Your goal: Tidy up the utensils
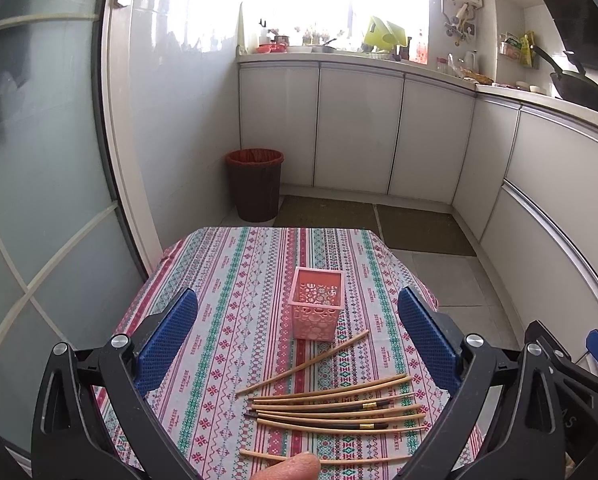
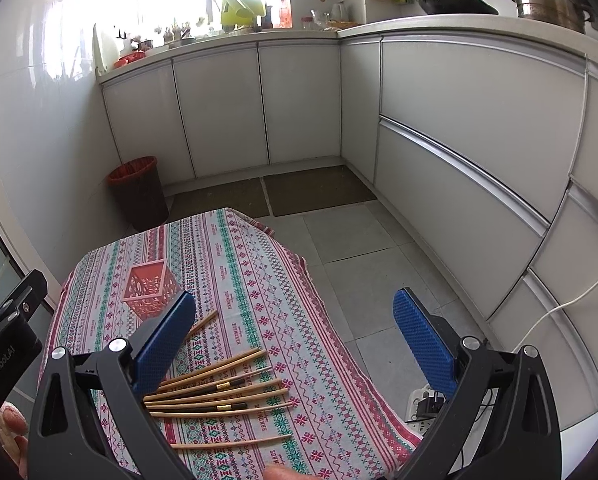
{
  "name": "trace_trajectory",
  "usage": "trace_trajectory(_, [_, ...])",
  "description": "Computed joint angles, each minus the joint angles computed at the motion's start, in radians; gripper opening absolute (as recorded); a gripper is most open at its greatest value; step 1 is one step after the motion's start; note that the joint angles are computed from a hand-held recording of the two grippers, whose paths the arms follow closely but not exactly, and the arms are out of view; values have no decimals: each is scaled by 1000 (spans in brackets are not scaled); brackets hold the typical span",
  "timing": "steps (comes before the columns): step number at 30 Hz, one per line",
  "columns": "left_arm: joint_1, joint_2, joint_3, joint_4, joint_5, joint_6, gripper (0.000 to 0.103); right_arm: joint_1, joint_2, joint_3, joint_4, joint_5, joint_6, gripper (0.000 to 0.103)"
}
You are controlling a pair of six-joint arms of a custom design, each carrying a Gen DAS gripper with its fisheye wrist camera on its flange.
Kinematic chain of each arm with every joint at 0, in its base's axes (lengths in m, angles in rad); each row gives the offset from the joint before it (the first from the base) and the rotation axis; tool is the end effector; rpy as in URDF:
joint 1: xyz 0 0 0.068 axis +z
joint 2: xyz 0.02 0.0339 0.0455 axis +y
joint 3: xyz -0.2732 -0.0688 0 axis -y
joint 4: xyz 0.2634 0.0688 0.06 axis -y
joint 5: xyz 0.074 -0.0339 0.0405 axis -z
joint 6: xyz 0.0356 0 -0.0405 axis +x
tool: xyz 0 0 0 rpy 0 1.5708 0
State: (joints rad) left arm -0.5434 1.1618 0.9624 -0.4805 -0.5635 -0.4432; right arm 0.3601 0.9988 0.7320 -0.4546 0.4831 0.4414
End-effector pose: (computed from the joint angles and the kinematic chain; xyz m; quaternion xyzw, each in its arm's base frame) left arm 0.2344 -0.1194 0.3054 -0.0762 0.8717 0.0250 0.4833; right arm 0.2129 0.0625 0.2620 0.1344 0.8800 -0.0446 0.4534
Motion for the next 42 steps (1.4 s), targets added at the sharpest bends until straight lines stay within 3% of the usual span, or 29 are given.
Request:
trace_trajectory(5, [88,33,-6,11,166,23,96,-56,12,-2,8,-91,11,96])
trace_trajectory(7, [120,55,-14,39,244,61,96,-123,20,-2,12,-222,23,96])
trace_trajectory(10, [164,83,-74,176,367,151,96,-235,31,-10,34,-428,43,96])
trace_trajectory(11, [191,114,-74,192,469,195,96,-284,35,-14,46,-500,56,96])
trace_trajectory(14, [238,268,36,48,715,235,96,-380,47,-24,80,-613,93,96])
trace_trajectory(17, [229,390,137,-40,792,232,96,-476,82,-16,91,-721,122,96])
trace_trajectory(21, [186,493,224,-54,798,283,96,-595,178,15,72,-918,152,96])
trace_trajectory(24, [176,589,316,-125,788,328,96,-651,256,30,69,-1035,160,96])
trace_trajectory(29, [317,728,390,-217,941,366,96,-682,357,48,71,-1101,191,96])
trace_trajectory(32, [375,792,424,-252,931,429,91,-668,401,60,72,-1119,188,96])
trace_trajectory(38, [438,858,454,-319,819,581,73,-658,455,81,38,-1138,146,96])
trace_trajectory(42, [464,893,436,-313,765,610,61,-652,485,84,33,-1129,147,96])
